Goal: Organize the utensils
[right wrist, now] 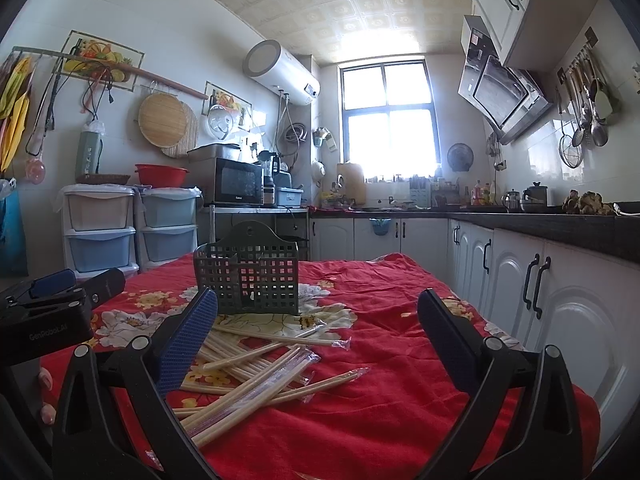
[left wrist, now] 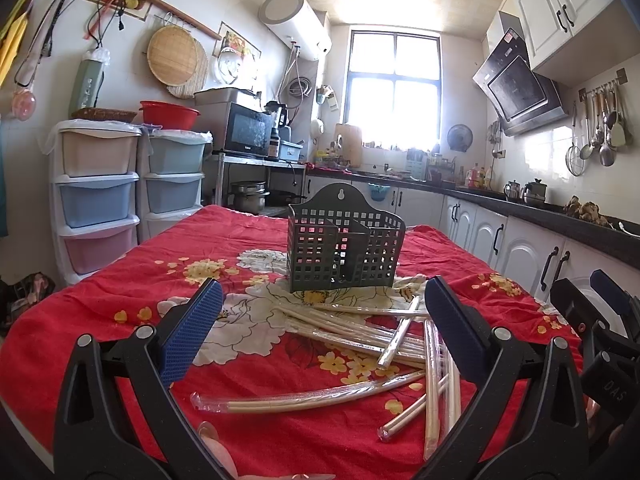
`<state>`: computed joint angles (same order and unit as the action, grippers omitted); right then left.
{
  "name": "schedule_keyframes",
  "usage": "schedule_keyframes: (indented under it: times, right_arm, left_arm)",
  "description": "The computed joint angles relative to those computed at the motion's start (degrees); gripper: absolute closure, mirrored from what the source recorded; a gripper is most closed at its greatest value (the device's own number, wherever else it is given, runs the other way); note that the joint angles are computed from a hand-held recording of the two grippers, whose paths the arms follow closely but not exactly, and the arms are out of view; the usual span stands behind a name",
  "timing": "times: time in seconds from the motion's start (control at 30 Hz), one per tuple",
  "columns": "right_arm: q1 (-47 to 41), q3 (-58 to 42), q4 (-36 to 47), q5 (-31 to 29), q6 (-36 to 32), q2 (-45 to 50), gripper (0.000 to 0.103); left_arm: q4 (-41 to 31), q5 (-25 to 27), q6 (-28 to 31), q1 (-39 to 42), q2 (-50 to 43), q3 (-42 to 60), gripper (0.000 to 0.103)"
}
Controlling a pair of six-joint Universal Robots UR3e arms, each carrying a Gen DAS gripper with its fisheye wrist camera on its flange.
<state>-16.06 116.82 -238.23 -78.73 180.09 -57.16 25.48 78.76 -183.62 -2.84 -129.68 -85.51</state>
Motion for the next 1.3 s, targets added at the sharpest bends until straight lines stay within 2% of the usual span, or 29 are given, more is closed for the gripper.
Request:
schedule_keyframes:
  times: [1.03, 1.1, 1.3]
  right_arm:
    - [0.2, -0.5, 1.0, -0.6, 0.2, 0.1, 0.006]
    - [0.1, -0.6, 1.0, -0.5, 0.1, 0.1, 0.006]
    - [0.0, -1.5, 3.0, 0.7, -0.8, 0.1, 0.006]
  left_arm:
    - [-0.6, 0.1, -0.1, -0.1, 0.1, 0.2, 0.009]
    - [1.1, 0.2, -0.2, -0.2, -2.7, 1.2, 0.009]
    - [1.1, 0.2, -0.1, -0.2, -3.5, 1.3, 0.009]
